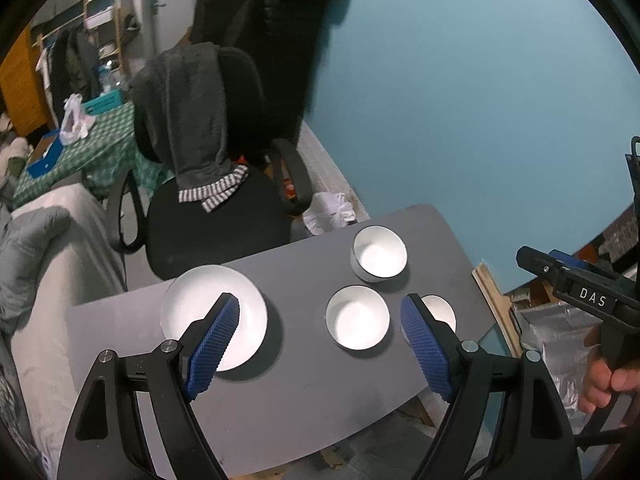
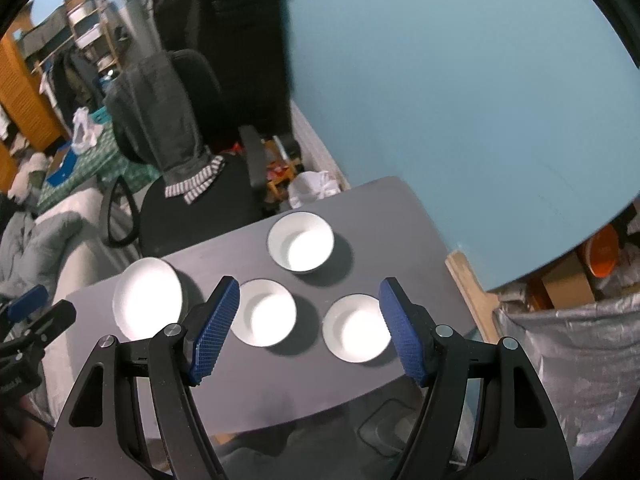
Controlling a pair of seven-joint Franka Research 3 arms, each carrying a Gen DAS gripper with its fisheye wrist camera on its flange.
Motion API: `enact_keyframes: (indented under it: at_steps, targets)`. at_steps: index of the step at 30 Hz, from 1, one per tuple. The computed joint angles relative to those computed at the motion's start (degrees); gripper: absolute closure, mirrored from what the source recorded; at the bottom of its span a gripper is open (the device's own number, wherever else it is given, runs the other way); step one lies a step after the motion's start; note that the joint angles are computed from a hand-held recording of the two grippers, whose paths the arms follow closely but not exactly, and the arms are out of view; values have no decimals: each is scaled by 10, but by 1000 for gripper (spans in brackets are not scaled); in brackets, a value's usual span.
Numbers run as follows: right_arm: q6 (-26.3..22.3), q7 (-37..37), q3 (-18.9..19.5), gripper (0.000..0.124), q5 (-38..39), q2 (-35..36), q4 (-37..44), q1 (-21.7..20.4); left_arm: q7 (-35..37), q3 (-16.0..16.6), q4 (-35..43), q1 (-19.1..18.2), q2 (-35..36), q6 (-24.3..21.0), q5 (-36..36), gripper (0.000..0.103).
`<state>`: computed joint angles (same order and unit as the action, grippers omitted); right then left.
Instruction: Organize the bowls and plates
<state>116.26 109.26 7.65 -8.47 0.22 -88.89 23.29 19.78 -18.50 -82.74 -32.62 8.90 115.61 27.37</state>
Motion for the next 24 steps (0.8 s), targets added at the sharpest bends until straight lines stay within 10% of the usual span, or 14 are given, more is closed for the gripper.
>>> enact_keyframes:
  at_steps: [24]
  targets:
    - [-18,78,-4,52,-40,-12,-13,-18,154,31,199,-44,150,-8,-47,19]
